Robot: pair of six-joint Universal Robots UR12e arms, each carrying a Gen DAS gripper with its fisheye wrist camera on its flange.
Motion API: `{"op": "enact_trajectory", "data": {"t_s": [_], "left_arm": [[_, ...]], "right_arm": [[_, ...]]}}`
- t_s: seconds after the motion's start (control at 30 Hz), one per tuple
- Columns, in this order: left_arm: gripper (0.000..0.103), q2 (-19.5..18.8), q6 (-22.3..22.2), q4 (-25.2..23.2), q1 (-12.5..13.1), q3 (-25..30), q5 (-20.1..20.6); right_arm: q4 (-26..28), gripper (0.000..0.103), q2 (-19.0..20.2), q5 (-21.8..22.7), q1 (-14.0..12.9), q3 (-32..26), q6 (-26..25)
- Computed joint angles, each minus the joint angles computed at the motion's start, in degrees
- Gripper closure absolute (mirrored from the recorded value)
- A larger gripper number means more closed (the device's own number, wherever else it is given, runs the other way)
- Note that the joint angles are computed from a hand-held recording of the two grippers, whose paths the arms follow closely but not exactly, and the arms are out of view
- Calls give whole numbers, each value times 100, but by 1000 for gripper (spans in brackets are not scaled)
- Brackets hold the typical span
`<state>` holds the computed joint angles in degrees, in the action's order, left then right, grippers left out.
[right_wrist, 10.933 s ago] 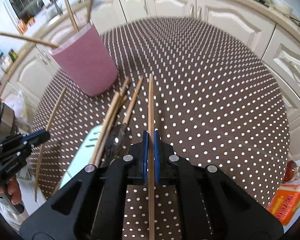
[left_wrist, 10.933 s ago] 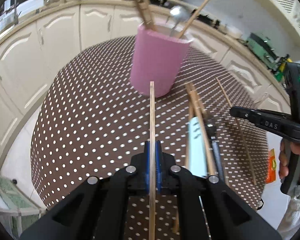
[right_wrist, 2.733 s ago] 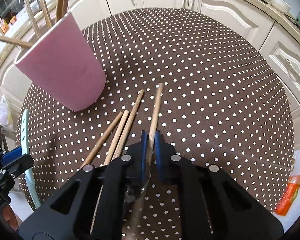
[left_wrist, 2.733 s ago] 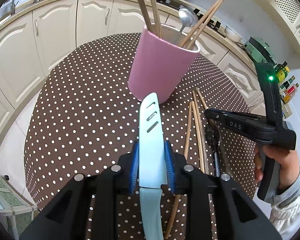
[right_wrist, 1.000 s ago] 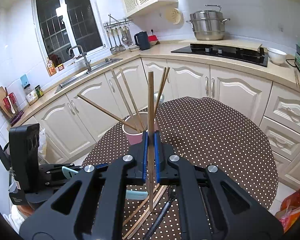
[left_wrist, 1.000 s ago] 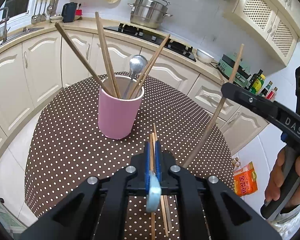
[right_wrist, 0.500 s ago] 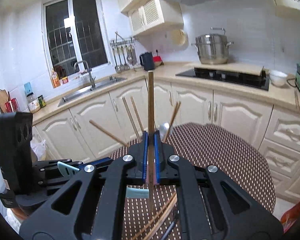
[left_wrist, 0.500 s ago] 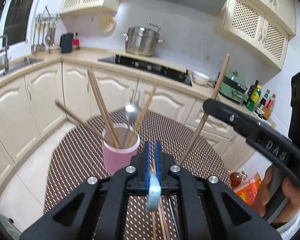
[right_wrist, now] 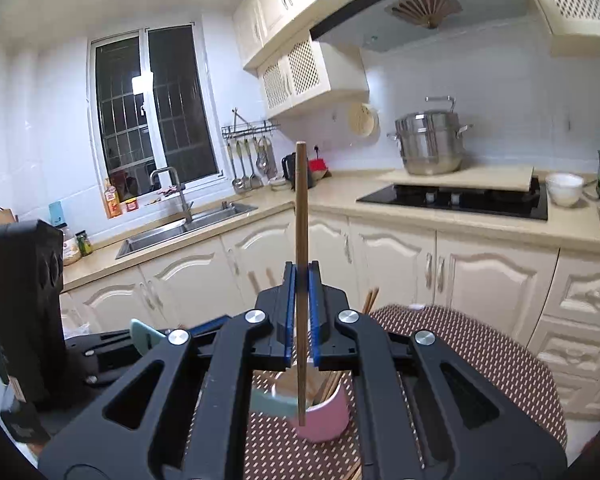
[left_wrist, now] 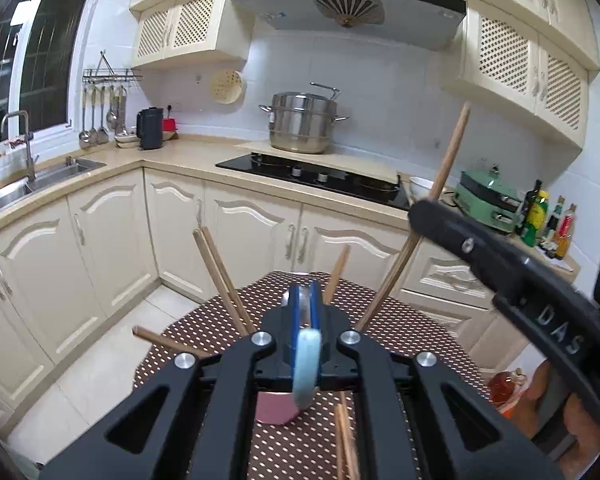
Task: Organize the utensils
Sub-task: 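Lift the knife and chopstick with both tools toward the pink cup, then lower the knife and chopstick into the pink cup with both tools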
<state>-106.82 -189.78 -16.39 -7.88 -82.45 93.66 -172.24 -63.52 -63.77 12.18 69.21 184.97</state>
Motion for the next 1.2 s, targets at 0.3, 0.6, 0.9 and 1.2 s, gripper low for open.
{"op": "enact_trajectory", "data": {"t_s": [0.3, 0.6, 0.9, 1.2], "left_arm": [[98, -170, 95, 93, 10, 232, 130], [98, -339, 36, 118, 35, 384, 83], [98, -416, -10, 67, 65, 391, 4], [98, -424, -17, -7, 75, 246, 82]], "right_arm": [[-135, 96, 300, -63, 60, -329, 21], [-38, 96, 383, -76, 52, -395, -16], [124, 96, 413, -97, 61, -403, -22], [251, 96, 387, -124, 75, -312, -70]]}}
